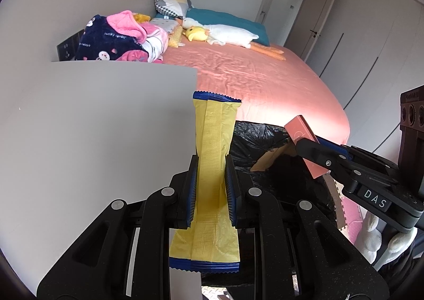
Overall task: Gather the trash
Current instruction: 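Carry the yellow wrapper and pink block over the black trash bag, then open both grippers to drop the wrapper and block into the bag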
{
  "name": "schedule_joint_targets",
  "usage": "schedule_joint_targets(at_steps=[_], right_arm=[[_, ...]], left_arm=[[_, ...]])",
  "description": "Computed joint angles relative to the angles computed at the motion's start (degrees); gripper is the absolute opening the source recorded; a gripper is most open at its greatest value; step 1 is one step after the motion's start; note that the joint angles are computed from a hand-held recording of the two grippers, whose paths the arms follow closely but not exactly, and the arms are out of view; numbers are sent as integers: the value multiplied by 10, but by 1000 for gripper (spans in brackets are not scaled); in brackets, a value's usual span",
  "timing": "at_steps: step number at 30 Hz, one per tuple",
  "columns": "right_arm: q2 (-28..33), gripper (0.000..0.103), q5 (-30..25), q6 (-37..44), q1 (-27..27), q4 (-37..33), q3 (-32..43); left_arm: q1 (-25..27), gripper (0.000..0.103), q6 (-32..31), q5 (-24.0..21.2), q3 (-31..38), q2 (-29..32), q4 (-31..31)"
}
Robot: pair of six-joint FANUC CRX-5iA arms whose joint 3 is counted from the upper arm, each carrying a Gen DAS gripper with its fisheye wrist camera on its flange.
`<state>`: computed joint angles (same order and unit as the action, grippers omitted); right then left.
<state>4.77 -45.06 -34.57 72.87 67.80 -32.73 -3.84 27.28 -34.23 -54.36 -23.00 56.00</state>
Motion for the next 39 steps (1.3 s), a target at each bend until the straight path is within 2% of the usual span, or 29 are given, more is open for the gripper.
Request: schedule_joint_targets(at_steps=[19, 26, 39], right_arm=[[-76, 21, -77, -49, 27, -33, -76], [-90, 21, -92, -58, 32, -41, -88], [-93, 21, -101, -64, 33, -52, -92]], left_arm=[[-109, 19, -3, 22, 33, 58, 35], [-123, 19, -12, 17, 40, 72, 47], [-124, 19, 2, 8, 46, 85, 29]])
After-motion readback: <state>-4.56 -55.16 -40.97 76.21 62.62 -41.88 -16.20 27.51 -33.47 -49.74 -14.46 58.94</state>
